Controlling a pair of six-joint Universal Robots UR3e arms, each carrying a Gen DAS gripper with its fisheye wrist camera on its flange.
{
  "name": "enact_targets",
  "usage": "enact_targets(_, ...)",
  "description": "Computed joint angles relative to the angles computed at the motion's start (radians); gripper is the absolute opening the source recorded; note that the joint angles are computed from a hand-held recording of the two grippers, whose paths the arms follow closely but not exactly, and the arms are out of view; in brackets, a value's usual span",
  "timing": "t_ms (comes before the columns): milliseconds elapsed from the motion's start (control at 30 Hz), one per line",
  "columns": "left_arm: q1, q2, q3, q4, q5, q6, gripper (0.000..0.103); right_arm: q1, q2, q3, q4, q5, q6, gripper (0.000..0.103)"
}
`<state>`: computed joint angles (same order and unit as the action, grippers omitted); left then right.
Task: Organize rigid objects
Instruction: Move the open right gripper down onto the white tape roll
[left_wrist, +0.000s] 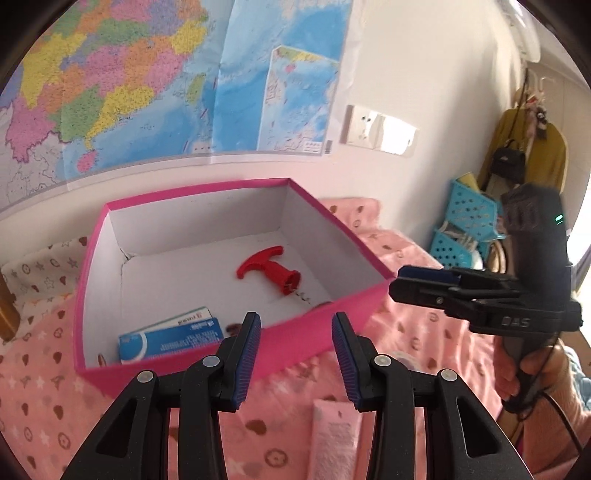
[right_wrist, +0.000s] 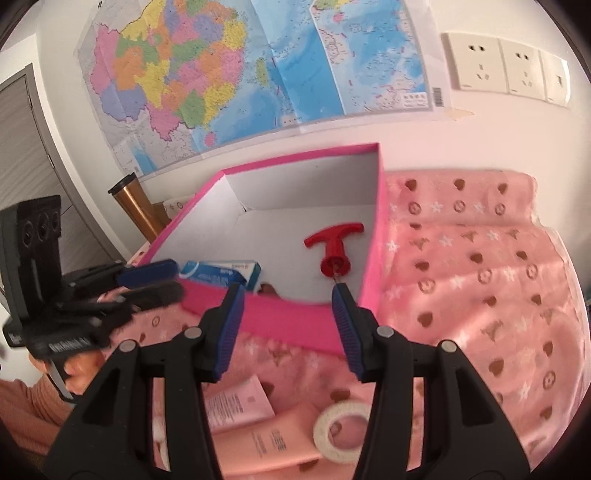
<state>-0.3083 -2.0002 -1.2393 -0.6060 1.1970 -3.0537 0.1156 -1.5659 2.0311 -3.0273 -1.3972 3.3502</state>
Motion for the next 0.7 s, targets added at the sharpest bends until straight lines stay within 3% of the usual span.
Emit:
enact_targets(200, 0.004, 0.066, -0.134, 0.004, -0.076, 0.008, 0.041, -0.036, -0.052, 0.157, -0.008, 0.0, 0.013, 0.052)
enact_targets(333, -0.019, 0.053, -0.161, -0.022, -0.073, 0.006, 0.041, -0.032, -0.044, 0.22, -0.011, -0.04, 0.029, 0.052)
enact_targets(700, -0.068, 0.025, -0.179, -0.063, -0.062, 0.008, 0.041, -0.059, -0.029, 0.3, -0.051, -0.028, 0.036, 0.047)
